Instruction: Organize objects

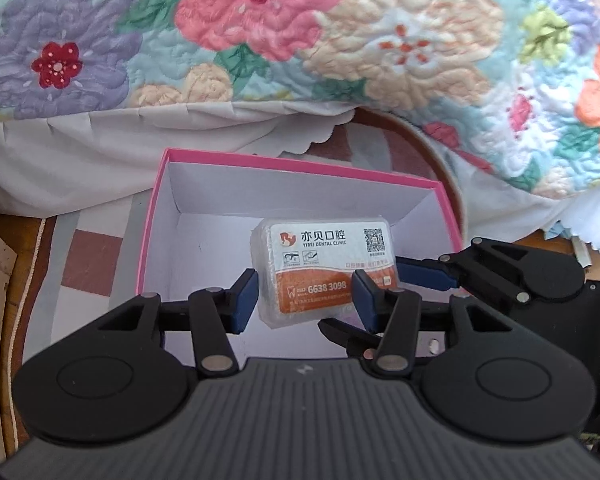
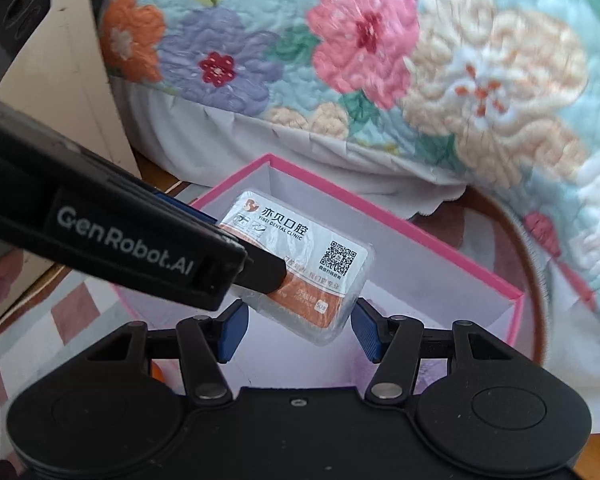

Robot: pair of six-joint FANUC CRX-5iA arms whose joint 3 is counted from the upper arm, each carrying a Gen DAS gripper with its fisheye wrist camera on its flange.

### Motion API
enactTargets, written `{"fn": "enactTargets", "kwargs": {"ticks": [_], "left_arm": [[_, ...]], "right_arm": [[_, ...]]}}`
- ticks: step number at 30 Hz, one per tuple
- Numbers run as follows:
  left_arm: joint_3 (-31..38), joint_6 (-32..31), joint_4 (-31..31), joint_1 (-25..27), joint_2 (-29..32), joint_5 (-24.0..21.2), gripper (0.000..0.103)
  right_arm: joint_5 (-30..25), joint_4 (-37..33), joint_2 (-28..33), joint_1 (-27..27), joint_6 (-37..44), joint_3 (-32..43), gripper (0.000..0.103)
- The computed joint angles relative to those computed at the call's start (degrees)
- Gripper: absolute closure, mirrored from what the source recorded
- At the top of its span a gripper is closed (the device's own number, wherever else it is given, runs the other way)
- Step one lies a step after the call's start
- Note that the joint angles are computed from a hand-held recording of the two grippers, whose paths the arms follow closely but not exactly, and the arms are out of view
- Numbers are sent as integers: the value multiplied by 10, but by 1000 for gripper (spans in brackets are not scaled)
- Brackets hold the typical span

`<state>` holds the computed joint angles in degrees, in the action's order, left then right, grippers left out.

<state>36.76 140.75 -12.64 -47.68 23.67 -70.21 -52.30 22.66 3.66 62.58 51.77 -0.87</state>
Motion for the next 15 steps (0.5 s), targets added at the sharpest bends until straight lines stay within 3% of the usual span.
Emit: {"fn": "enactTargets", "kwargs": {"ticks": [8,12,15], "left_arm": [[-21,-19,45,28,20,37,54],[-10,-46,62,41,41,34,54],[-1,-58,74,49,58,32,54]], "right_arm": [[-20,-57,35,-35,69,37,43],[-47,-112,62,-62,96,77,49],[-64,-106,83,-64,100,93,50]]}}
